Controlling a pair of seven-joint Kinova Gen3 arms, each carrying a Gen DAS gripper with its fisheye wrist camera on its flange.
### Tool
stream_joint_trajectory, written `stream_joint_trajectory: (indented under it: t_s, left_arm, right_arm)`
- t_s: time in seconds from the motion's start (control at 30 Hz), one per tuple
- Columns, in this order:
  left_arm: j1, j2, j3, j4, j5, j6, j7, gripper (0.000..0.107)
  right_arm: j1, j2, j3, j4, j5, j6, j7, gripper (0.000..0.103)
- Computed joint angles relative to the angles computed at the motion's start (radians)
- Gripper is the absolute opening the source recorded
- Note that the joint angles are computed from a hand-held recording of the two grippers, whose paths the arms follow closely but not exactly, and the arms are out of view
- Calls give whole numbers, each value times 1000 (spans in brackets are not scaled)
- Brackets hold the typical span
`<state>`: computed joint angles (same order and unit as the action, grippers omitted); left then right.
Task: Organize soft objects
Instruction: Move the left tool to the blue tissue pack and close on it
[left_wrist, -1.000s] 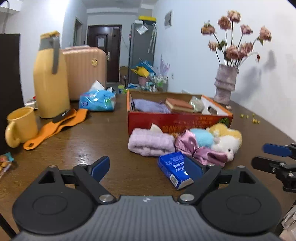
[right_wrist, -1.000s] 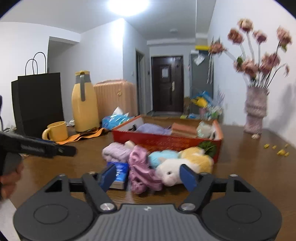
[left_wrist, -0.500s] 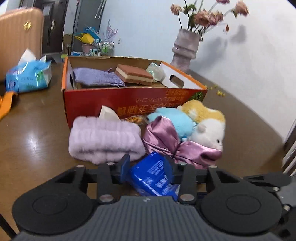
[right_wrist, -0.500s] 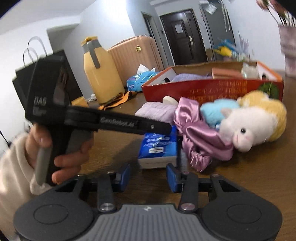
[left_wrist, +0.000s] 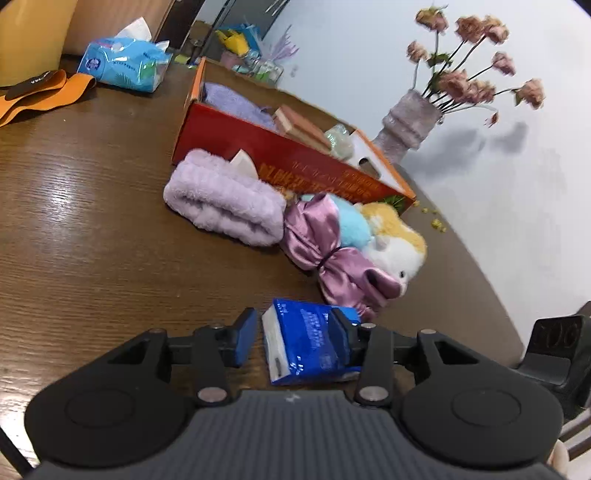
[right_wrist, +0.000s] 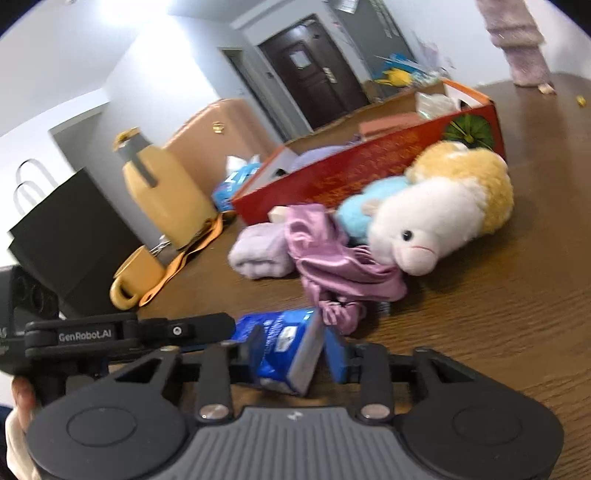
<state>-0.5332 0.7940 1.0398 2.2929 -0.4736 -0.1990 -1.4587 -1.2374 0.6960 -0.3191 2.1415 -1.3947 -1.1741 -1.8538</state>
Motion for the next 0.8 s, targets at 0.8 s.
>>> stream_joint_trajectory:
  t_s: [0.8]
  left_arm:
    - [-48,-27,-74,155,-194,-146,160,26]
  right_arm:
    - [-47,-9,-35,-19,-45,10,62,21]
